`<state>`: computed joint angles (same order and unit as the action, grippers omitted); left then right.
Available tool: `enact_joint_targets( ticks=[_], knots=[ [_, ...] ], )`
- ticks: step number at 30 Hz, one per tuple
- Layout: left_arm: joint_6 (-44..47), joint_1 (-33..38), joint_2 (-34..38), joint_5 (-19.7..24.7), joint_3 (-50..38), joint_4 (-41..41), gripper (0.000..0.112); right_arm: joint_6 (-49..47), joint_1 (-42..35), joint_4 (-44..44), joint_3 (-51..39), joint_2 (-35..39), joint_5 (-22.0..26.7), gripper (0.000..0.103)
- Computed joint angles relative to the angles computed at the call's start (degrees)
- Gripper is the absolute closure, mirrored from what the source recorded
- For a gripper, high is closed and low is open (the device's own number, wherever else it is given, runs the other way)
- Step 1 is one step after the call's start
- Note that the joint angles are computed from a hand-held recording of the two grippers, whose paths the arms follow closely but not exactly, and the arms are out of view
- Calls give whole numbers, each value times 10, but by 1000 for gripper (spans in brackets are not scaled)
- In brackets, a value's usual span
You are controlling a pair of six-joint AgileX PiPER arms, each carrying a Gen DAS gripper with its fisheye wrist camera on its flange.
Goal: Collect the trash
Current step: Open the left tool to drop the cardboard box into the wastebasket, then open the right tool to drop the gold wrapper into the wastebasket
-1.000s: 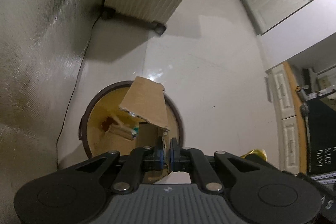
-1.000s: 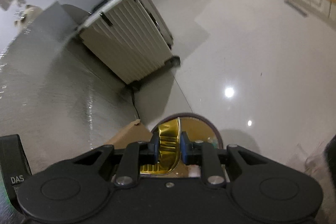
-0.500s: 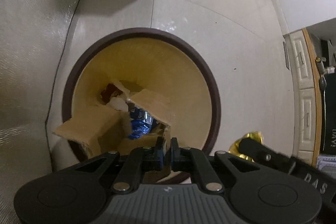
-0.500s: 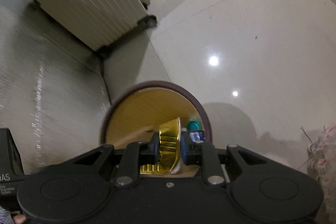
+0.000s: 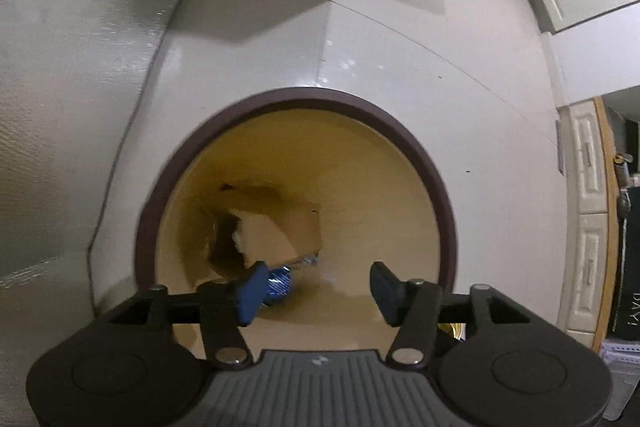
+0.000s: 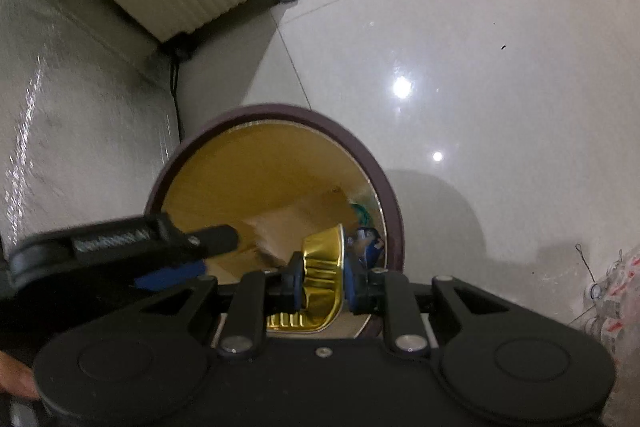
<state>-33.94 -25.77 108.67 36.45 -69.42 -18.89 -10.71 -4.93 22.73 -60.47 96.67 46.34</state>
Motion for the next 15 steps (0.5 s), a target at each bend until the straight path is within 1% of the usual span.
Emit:
enact_joint_targets(
  ticks=[6,9,11,12,14,15],
  knots=[
    [-24,-8,-1,50,-11,54,53,-16,1,6,5,5,4,82],
    [-36,-10,-7,62,-12,79,49,-34,-4,24,4,7,9,82],
    [-53,-12,-11,66,-11,95,42,-39,-3,29,3,11,12,82],
    [-59,-12,-13,68,-12,102,40,-41,-2,29,2,15,14,81],
    [-66,-15,-15,76,-18,114,37,-41,-2,31,-3,22,20,79],
    [-69,-15,-13,81,-23,119,36,-41,-2,33,-3,24,21,75]
  ],
)
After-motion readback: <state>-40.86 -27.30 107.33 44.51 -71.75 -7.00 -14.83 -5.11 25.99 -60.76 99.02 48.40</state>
